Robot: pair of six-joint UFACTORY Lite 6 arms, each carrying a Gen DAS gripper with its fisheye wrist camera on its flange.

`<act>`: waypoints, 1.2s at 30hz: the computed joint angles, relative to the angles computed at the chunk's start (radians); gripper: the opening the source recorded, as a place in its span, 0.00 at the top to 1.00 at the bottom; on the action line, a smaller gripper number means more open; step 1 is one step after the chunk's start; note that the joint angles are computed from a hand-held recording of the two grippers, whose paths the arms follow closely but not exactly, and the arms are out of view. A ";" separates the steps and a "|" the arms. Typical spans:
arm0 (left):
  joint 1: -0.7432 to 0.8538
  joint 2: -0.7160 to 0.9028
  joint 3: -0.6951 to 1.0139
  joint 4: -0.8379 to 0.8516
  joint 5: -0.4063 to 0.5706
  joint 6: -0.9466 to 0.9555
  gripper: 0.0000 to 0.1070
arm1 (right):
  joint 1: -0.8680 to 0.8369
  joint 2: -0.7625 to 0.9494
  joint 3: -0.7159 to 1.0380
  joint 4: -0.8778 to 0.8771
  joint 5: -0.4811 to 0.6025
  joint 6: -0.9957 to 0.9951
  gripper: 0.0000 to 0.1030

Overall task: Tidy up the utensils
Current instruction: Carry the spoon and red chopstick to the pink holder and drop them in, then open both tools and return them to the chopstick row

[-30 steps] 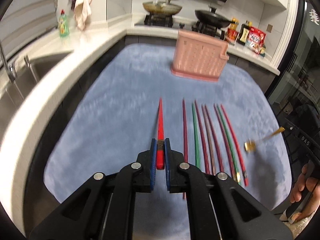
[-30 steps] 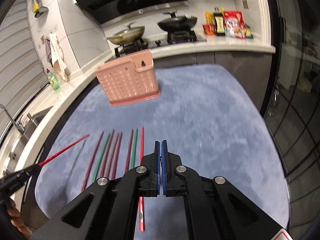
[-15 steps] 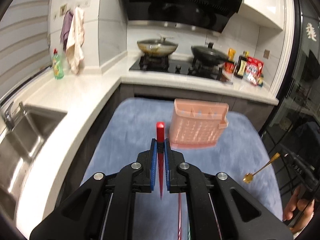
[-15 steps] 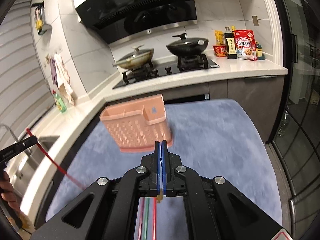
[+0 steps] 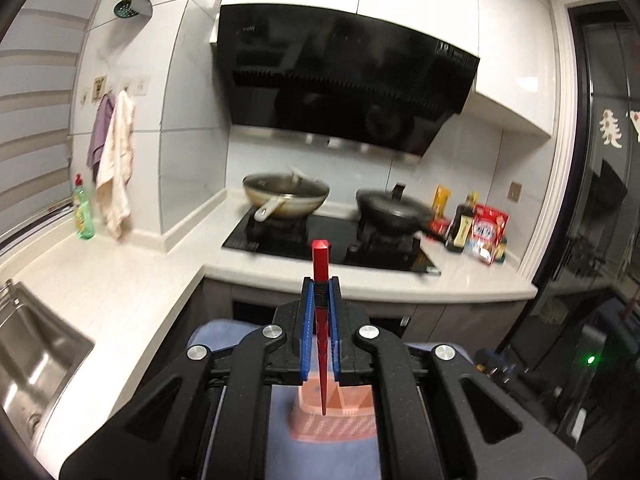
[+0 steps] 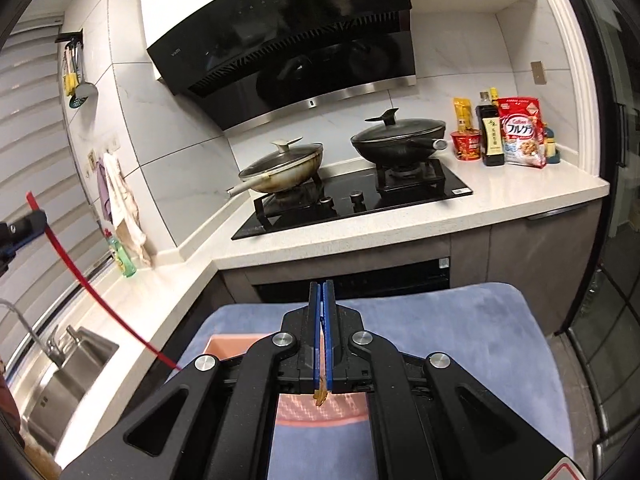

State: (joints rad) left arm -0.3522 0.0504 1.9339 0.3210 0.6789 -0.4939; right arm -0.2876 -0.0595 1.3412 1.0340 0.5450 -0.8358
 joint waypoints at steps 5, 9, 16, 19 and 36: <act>0.023 0.137 0.048 0.017 -0.078 -0.032 0.94 | 0.036 0.160 0.099 0.026 -0.033 0.009 0.98; 0.035 0.162 -0.031 0.014 -0.124 -0.051 0.94 | 0.072 0.232 0.115 0.010 -0.085 0.009 0.98; 0.058 0.174 -0.140 0.011 -0.171 -0.062 0.93 | 0.114 0.309 0.109 0.009 -0.121 -0.020 0.97; 0.063 0.172 -0.166 0.012 -0.171 -0.061 0.93 | 0.129 0.302 0.090 0.004 -0.146 -0.038 0.94; -0.089 -0.305 -0.657 0.355 -0.041 -0.385 0.46 | -0.164 -0.317 -0.348 0.023 0.151 -0.109 0.50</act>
State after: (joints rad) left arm -0.4415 -0.2544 1.2768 0.6760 0.6381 -0.8786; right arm -0.4517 -0.3764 0.9936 1.0568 0.6958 -0.9445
